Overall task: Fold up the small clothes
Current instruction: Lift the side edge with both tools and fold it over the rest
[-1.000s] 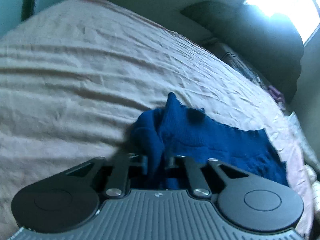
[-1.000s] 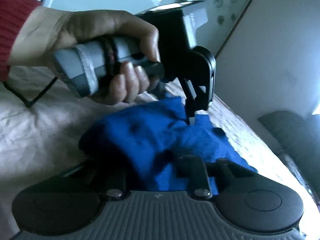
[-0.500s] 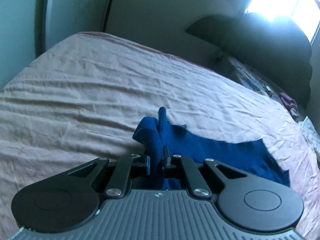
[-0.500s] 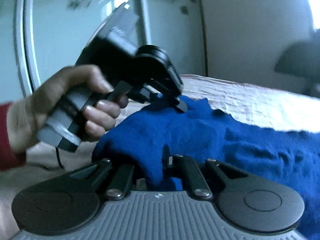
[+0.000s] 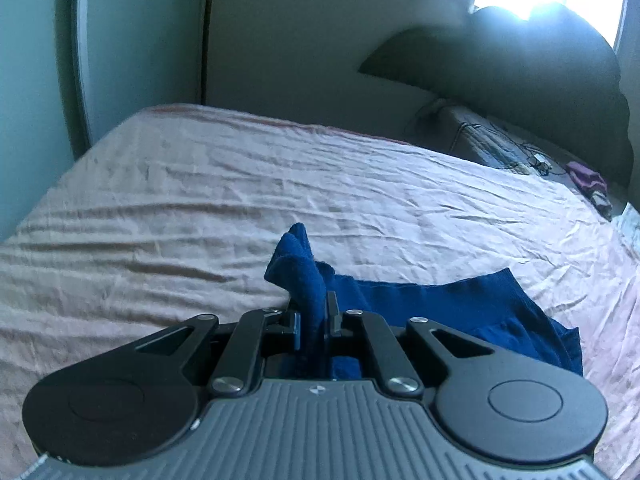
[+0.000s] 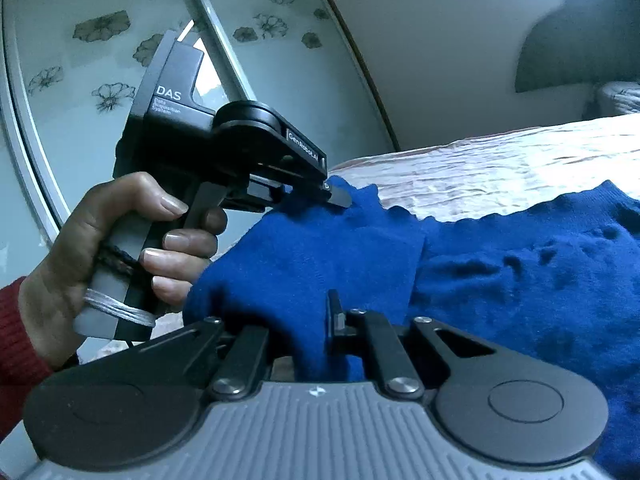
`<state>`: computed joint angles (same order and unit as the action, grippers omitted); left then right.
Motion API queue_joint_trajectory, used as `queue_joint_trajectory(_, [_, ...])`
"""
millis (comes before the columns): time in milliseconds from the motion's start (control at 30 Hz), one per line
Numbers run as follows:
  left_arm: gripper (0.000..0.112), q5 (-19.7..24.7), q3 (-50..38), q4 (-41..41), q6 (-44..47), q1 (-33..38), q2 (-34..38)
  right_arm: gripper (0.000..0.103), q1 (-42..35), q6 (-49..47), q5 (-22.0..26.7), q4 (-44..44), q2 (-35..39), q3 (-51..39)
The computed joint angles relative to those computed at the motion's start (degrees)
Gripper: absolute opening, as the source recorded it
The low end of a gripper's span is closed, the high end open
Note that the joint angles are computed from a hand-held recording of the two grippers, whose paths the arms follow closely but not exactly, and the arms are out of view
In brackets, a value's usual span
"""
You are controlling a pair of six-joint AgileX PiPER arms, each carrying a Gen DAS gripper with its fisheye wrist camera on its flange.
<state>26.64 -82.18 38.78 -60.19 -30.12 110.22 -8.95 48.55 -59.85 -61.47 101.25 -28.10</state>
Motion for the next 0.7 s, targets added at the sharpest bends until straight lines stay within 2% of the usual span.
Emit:
queue_joint_trajectory(367, [0.008, 5.6, -7.5, 4.3, -2.0, -6.2, 3.1, 0.007, -9.8, 2.2, -5.6, -5.3, -0.3, 1.4])
queue_joint_trajectory(700, [0.008, 11.7, -26.6, 1.0, 5.0, -12.6, 15.5, 0.007, -20.7, 1.6, -8.6, -9.8, 0.2, 1.9])
